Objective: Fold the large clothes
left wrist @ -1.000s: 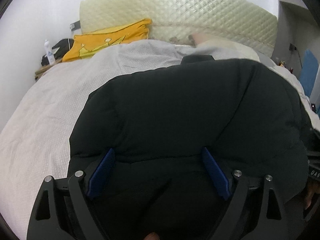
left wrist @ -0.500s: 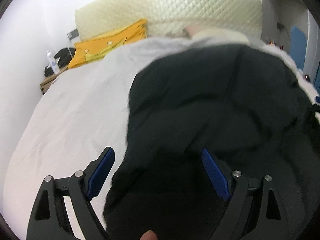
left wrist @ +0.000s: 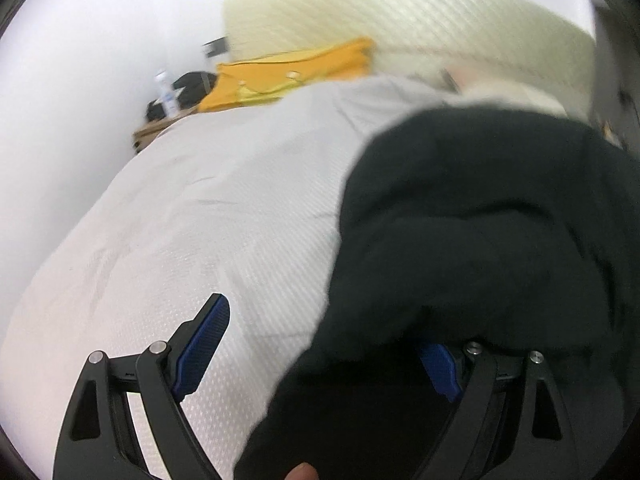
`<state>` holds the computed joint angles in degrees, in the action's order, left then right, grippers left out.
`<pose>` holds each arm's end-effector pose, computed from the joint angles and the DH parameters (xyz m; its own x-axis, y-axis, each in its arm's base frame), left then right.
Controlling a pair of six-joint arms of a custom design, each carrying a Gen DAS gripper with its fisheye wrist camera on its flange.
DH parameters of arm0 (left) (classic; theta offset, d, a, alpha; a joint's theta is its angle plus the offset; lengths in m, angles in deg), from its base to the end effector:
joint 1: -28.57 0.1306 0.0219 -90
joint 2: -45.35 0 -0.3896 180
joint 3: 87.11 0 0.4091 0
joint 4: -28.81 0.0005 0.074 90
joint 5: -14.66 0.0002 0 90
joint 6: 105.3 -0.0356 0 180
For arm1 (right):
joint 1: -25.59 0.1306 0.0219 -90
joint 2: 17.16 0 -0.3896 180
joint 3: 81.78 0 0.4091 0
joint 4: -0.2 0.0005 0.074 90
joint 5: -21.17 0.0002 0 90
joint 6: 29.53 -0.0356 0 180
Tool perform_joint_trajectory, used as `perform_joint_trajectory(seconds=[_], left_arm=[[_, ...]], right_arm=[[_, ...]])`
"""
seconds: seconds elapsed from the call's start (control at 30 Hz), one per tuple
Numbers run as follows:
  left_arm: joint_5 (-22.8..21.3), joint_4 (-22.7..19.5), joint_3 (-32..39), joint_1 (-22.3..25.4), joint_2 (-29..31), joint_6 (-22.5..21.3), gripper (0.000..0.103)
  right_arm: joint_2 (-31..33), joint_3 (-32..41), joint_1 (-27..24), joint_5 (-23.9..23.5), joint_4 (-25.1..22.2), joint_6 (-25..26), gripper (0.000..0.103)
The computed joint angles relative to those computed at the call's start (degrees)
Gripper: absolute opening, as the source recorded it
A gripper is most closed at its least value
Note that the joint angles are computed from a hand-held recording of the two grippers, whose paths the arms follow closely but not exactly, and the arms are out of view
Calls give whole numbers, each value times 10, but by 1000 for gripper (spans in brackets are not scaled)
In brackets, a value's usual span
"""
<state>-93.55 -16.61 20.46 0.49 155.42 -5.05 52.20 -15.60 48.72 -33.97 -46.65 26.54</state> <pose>0.5665 -0.2902 0.3985 -0.6911 0.1771 -0.7007 0.1416 0.9839 0.1090 0.3385 0.1219 0.3933 -0.5762 0.2519 -0.7775 0.4061 0.9138 -0.0049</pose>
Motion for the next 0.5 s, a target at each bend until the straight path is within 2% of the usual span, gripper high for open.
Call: perform_joint_trajectory(seconds=[0.13,0.23,0.3,0.37,0.5], left_arm=[[5,10,1,12,9,19,89],[0,6,2,19,17,37,90],[17,-4,11,25,24,47,89],[38,-8,4,27,12,59,89],[52,-26,2,26,-12,50,89]], right_arm=[[-23,-26,-21,2,38,-8,83],[-27,-42,-51,-33,47,-32,83],[-26,-46,-59,-50,49,-43,83],[-25,-40,-53,-47,37,-48,83],[-27,-11,-24,-44,-13,-62,83]])
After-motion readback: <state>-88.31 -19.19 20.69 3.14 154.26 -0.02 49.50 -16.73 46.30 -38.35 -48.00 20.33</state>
